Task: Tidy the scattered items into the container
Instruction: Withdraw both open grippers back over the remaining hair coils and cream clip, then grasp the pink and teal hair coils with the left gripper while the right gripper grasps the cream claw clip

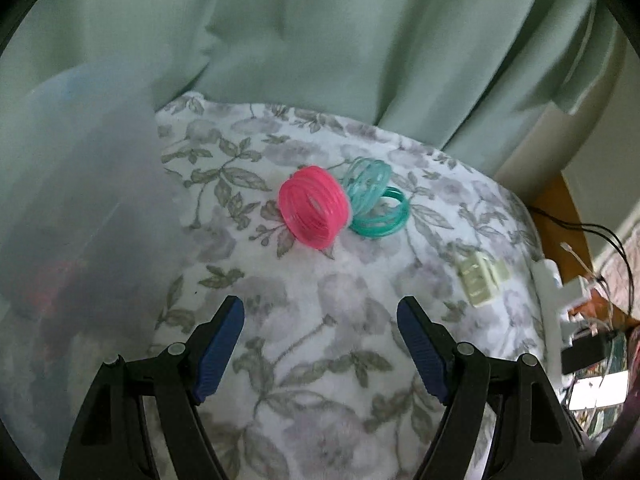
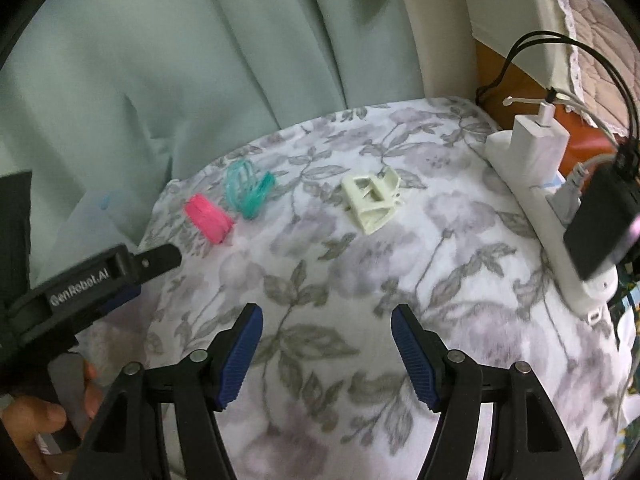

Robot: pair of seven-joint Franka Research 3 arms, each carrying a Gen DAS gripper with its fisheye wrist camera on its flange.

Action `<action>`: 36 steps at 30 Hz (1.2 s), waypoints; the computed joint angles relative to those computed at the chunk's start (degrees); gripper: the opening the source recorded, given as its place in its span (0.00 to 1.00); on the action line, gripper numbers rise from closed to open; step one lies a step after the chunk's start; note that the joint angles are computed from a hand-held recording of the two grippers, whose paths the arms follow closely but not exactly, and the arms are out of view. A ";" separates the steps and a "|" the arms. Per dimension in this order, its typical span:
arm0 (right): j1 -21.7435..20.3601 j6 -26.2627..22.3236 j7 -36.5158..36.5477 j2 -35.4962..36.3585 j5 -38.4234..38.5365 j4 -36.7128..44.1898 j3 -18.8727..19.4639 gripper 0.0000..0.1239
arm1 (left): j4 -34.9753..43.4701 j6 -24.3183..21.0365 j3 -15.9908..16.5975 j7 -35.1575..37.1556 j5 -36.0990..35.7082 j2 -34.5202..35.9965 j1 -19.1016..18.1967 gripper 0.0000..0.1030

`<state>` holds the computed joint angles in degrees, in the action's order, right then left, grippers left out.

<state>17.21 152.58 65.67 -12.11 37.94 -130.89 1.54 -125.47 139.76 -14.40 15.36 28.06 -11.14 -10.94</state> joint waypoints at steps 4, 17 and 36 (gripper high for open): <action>-0.96 -0.93 2.45 4.20 -2.15 4.06 0.23 0.57 | 1.98 1.51 0.70 -0.39 1.21 2.82 0.98 0.77; -2.97 0.34 8.82 14.76 -11.24 14.27 1.49 0.57 | 6.03 6.41 3.36 -0.38 1.87 10.07 2.54 0.77; -2.30 5.61 11.90 22.34 -19.97 19.46 1.85 0.57 | 10.82 7.34 5.84 -2.42 4.33 16.33 2.46 0.77</action>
